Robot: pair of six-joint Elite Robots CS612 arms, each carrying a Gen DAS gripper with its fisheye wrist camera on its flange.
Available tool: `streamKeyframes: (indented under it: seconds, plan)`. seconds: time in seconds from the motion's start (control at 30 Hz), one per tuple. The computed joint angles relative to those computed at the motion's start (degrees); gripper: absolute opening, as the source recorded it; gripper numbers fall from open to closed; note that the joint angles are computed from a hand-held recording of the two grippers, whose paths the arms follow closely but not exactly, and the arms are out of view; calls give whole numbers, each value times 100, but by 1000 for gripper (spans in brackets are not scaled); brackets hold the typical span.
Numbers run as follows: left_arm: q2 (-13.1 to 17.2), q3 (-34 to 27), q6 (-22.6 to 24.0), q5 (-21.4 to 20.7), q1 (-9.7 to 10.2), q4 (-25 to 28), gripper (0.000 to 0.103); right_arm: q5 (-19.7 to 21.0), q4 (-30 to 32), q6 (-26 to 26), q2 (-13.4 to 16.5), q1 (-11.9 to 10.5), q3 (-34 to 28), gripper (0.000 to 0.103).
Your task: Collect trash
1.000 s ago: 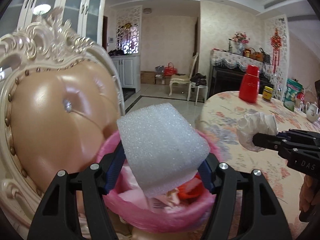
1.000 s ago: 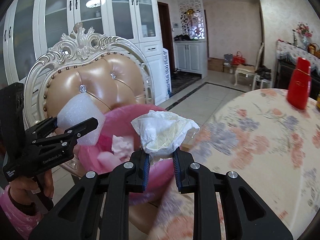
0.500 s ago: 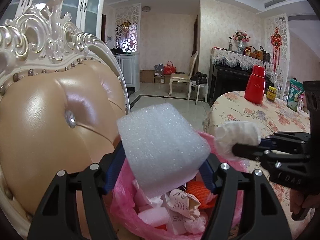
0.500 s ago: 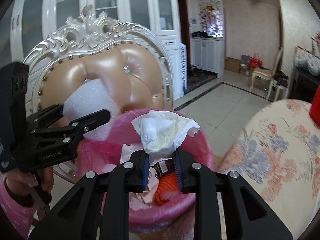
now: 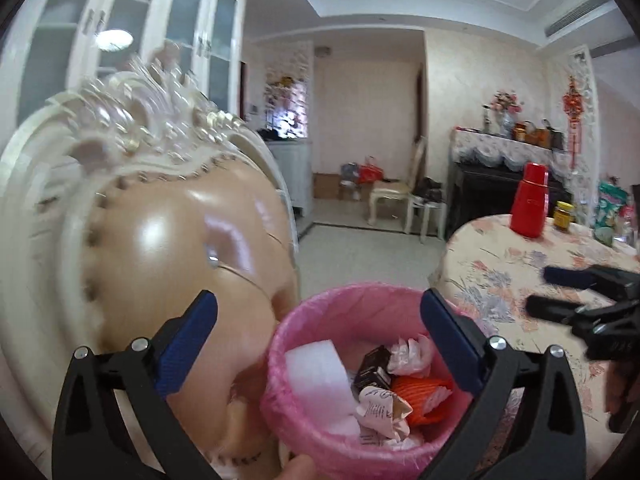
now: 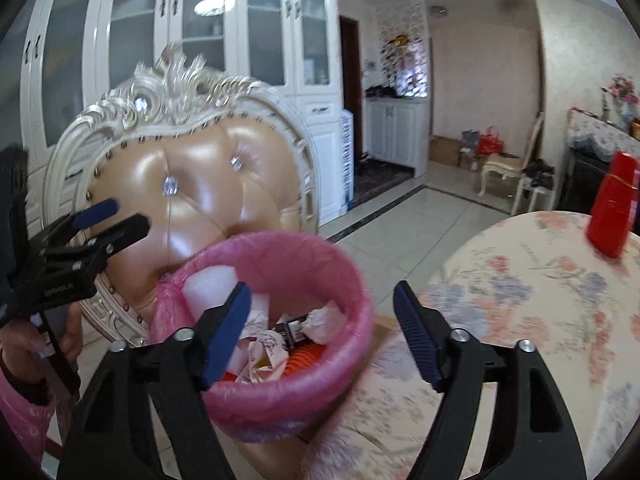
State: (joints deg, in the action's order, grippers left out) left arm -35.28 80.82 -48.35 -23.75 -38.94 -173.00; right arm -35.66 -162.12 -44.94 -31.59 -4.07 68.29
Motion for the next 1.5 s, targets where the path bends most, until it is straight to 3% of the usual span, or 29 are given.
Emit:
streamKeyframes:
  seconds: [0.07,0.17,0.23,0.37,0.5,0.63,0.77,0.87,1.07,1.23,1.5]
  plan:
    - [-77,-35,-504,366,-114,897,98,147,-109,117,-80,-96,109,81]
    - [-170,-50,-1071,591,-248,1710,98,384,-179,2,-233,-250,349,84]
    - [-231,-86,-1821,709,-368,2411,98,469,-170,-200,-313,-332,486,84]
    - [-301,-258,-3100,654,-553,3785,98,596,-30,-540,-411,-519,660,84]
    - [-279,-543,-4030,376,-678,4839,98,678,114,-714,-432,-667,709,84]
    - [-209,-683,-4036,142,-785,4847,98,772,627,-1136,-462,-793,702,84]
    - [-155,-890,-4421,134,-876,5341,98,898,991,-1532,-508,-870,725,84]
    - [-90,-1070,-4513,124,-928,5565,98,1052,898,-1504,-490,-925,742,84]
    - [-29,-1313,-4941,133,-996,6152,98,1043,1045,-2033,-542,-939,796,84]
    - [-42,-1323,-5158,31,-1018,6371,98,1082,1547,-2436,-560,-955,728,84]
    - [-63,-1240,-5005,-97,-1036,6204,98,906,1759,-2610,-555,-931,694,84]
